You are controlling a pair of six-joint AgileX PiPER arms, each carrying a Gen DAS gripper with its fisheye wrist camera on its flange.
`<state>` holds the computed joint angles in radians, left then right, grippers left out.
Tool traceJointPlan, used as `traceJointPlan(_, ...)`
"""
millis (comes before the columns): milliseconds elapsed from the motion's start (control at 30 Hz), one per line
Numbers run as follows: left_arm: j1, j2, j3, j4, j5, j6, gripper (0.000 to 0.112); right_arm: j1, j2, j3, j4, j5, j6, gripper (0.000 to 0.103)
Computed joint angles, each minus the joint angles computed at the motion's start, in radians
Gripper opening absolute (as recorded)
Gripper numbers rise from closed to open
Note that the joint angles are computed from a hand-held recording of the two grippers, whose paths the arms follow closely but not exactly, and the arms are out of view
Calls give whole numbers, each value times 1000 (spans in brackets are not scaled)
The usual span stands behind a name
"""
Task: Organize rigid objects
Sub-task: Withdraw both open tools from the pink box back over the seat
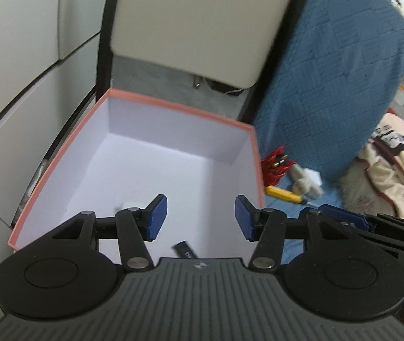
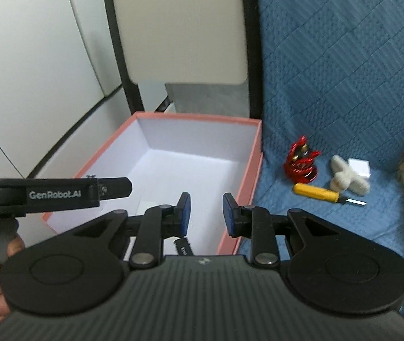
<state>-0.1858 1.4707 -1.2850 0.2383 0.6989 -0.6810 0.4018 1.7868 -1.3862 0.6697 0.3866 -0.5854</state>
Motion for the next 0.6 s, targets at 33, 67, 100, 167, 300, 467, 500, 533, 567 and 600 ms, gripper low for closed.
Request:
traceJointPlan(33, -16, -5, -6, 16, 5, -16, 59, -9, -14, 15, 17, -6, -19, 29)
traceJointPlan(67, -33, -6, -14, 30, 7, -28, 59, -18, -28, 32, 40, -14, -42, 29)
traceJointPlan(100, -50, -7, -20, 49, 11, -43, 59, -31, -44, 52, 67, -20, -70, 29)
traceJointPlan(167, -87, -3, -38, 85, 26, -76, 59, -50, -69, 85, 115, -35, -122, 29)
traceJointPlan(300, -151, 0, -49, 140, 34, -146, 59, -94, -109, 139, 206, -43, -218, 29)
traceJointPlan(467, -235, 25, -48, 212, 24, -250, 59, -154, -140, 219, 380, -55, -416, 29)
traceJointPlan(500, -251, 31, -48, 227, 20, -274, 59, -170, -144, 235, 417, -52, -460, 29)
traceJointPlan(533, -271, 40, -49, 245, 17, -301, 59, -185, -148, 251, 453, -50, -505, 29)
traceJointPlan(567, -283, 50, -51, 258, 12, -320, 59, -197, -151, 266, 480, -51, -540, 29)
traceJointPlan(600, -298, 56, -44, 274, 5, -347, 59, -211, -155, 285, 514, -54, -584, 29)
